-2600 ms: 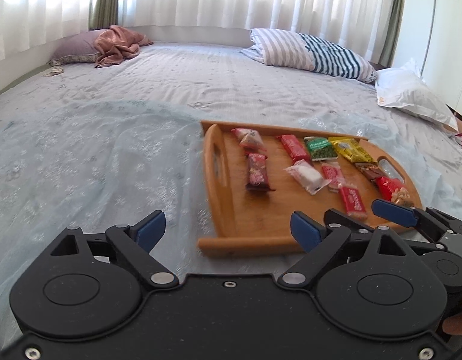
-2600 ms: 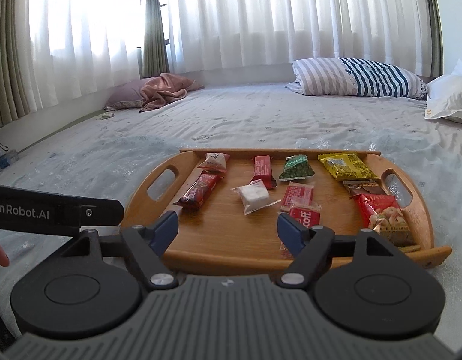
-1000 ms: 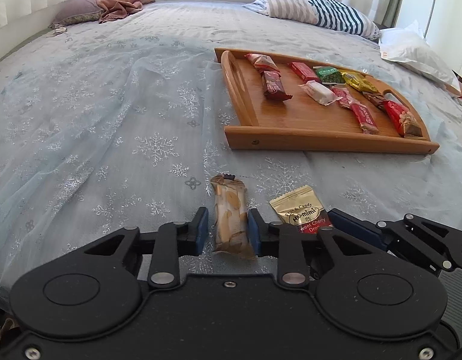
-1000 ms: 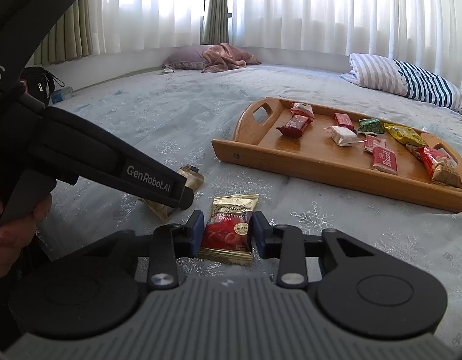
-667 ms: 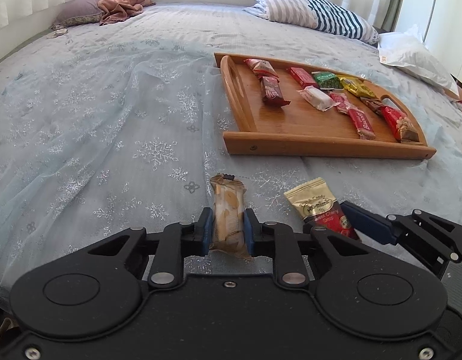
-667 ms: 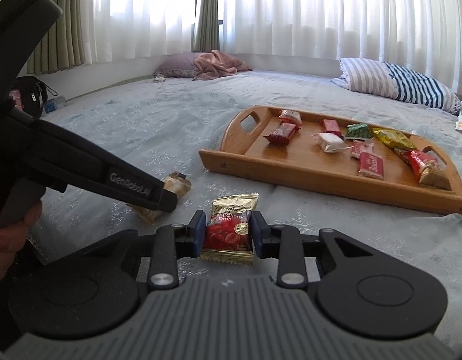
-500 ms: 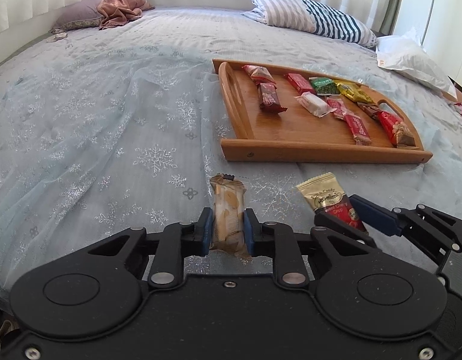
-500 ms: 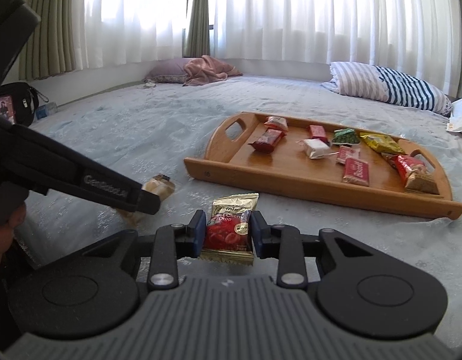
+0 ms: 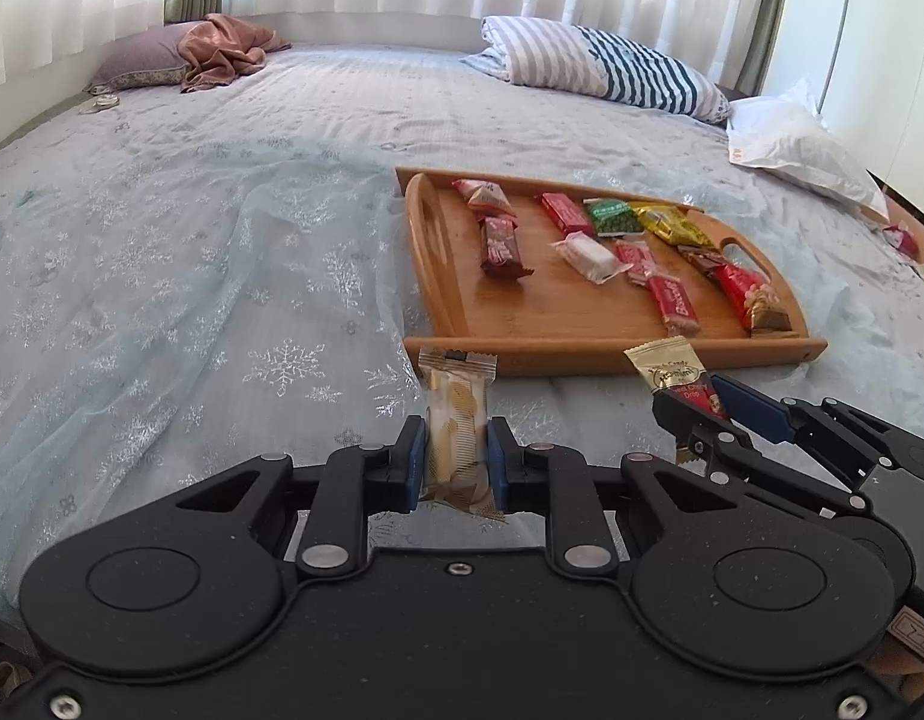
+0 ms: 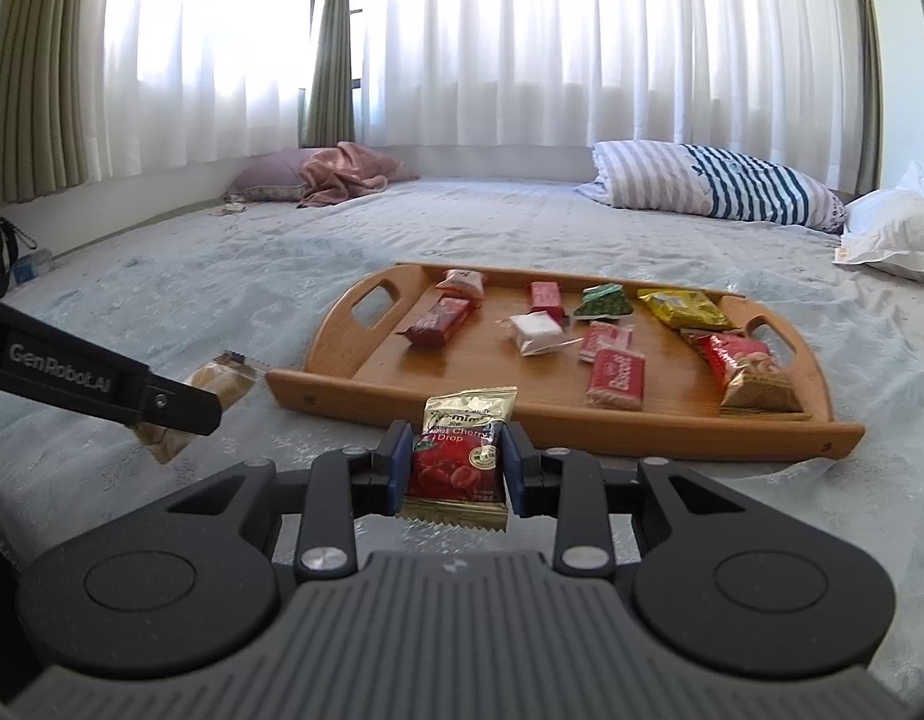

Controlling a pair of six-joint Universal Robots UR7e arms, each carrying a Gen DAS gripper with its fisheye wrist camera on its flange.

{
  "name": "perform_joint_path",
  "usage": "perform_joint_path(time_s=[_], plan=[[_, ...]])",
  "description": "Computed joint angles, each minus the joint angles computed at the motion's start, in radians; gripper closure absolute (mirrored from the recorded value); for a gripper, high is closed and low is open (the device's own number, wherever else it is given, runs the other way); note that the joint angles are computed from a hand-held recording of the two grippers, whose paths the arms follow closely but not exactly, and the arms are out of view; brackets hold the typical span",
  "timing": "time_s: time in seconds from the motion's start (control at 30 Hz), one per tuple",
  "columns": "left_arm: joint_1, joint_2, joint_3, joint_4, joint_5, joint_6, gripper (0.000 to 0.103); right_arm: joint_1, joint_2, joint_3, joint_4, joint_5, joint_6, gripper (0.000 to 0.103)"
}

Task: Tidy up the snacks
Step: 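Grasp beige pastry bar with left tool while right tool grasps gold packet, then lift pastry bar and gold packet and carry both over the tray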

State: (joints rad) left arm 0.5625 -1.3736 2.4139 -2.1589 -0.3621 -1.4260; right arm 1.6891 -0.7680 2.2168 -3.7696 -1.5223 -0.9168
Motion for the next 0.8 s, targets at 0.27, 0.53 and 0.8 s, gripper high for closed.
perform_joint_path(time_s=[0.27, 0.53, 0.8], plan=[[0.000, -0.034, -0.022, 0.180, 0.007, -0.145, 0.082, -0.003, 0.006, -0.024, -0.018, -0.009, 0.017, 0.067], [-0.009, 0.019, 0.049, -0.189, -0.032, 0.145, 0.081, -0.005, 0.011, -0.024, -0.027, -0.025, 0.014, 0.067], [0.059, 0.075, 0.018, -0.178, -0.021, 0.146, 0.060, -0.008, 0.011, -0.021, -0.034, -0.031, 0.012, 0.066]])
